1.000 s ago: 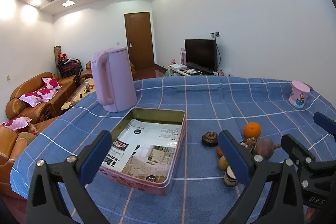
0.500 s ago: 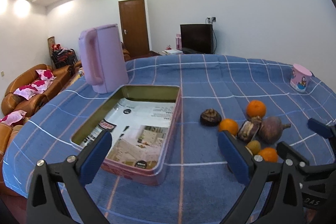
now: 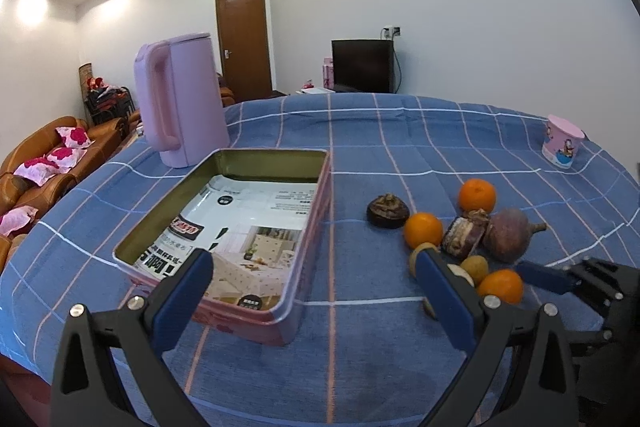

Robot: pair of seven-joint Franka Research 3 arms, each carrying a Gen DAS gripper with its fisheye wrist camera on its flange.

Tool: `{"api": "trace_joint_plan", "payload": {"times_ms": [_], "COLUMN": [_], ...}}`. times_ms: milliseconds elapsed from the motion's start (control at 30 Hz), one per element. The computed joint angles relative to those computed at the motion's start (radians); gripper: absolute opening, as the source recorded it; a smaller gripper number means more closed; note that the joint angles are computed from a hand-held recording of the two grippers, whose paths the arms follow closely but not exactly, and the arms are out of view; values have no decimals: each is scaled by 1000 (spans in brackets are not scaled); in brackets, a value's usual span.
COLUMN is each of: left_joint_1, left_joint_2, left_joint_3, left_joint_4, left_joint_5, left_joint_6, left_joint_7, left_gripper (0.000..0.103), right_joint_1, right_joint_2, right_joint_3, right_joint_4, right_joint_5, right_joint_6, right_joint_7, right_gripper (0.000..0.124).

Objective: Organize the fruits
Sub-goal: 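Grasp the beige-lidded jar with the left tool while the right tool grasps an orange, then lift and carry the jar with the left tool while the right tool carries the orange toward the tin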

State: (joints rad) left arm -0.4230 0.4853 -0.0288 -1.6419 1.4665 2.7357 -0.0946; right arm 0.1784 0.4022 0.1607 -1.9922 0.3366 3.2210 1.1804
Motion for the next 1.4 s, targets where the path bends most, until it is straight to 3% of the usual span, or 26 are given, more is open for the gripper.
{"api": "trace_joint_plan", "payload": {"times_ms": [67,167,267,367,467,667,800,900,1000,1100,1200,1333,1367,1400], "left_joint_1": [-3,-3,-2,2,4,3,22,36,52,94,55,50,38,24], "left_joint_2": [1,9,18,31,49,99,139,163,176,197,194,202,199,196], "left_joint_3": [-1,-5,-6,-8,-11,-23,-62,-94,-118,-182,-141,-137,-120,-102], "left_joint_4": [2,11,20,32,47,96,130,152,160,177,179,181,175,172], "left_joint_5": [5,-5,-24,-67,-132,-306,-454,-561,-661,-786,-805,-881,-886,-891], "left_joint_6": [4,15,34,62,93,137,144,117,108,77,79,96,104,108], "left_joint_7": [4,26,51,90,157,363,530,652,746,884,907,975,975,974], "left_gripper": [103,103,103,102,101,89,81,70,65,59,58,42,35,36], "right_joint_1": [-72,-37,-70,62,55,54,56,41,47,36,54,68,67,65], "right_joint_2": [7,6,-1,-18,-29,-38,-38,-39,-39,-37,-37,-37,-37,-38], "right_joint_3": [77,48,84,-60,-72,-106,-110,-97,-105,-98,-115,-125,-123,-120], "right_joint_4": [6,0,-32,-67,-92,-103,-104,-109,-110,-109,-106,-105,-106,-106], "right_joint_5": [7,3,5,28,14,28,14,1,-3,-16,-8,1,0,-2], "right_joint_6": [-13,10,91,167,202,210,214,222,225,223,215,214,214,214], "right_joint_7": [-30,-38,-26,-8,26,83,97,112,113,119,113,103,103,102], "right_gripper": [44,42,41,41,41,41,41,42,42,42,42,42,42,42]}}
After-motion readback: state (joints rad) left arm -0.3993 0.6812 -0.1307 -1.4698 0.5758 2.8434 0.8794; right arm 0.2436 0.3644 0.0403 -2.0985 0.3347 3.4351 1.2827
